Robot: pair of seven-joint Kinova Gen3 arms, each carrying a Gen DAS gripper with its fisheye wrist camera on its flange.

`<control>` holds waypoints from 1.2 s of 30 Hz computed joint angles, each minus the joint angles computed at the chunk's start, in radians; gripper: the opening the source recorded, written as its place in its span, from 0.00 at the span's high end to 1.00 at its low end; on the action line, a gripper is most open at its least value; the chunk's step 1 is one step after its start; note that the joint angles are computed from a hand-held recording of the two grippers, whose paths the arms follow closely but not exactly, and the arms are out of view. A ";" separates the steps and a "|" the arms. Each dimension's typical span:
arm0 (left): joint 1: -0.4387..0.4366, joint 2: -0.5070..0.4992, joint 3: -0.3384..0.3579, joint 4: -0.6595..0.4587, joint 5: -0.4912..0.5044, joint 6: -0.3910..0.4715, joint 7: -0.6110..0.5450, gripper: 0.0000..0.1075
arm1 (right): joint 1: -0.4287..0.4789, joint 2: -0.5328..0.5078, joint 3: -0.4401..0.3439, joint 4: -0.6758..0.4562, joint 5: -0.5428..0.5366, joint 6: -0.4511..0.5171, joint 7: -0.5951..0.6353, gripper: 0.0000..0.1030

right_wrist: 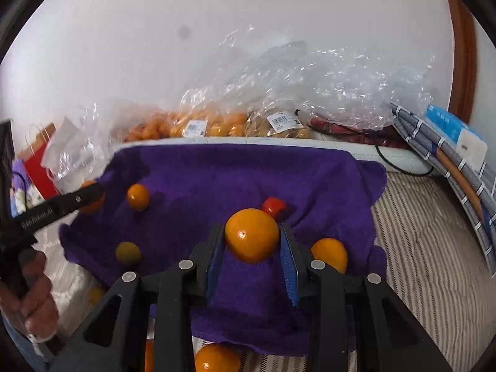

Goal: Organize fruits
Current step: 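Lower the orange onto the towel with the right tool while the left tool lowers its orange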

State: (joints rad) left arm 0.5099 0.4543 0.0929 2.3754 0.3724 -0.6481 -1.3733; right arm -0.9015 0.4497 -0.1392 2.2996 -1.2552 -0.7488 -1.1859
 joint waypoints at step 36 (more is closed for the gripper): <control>0.032 0.033 -0.045 -0.075 0.047 0.133 -0.060 0.63 | -0.011 -0.028 0.019 0.068 0.066 -0.017 -0.188 0.59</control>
State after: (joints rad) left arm 0.5417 0.4871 0.0479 2.3005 0.4189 -0.5156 -1.4336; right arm -0.9128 0.4216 -0.1207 2.3676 -1.1895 -0.7659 -1.3734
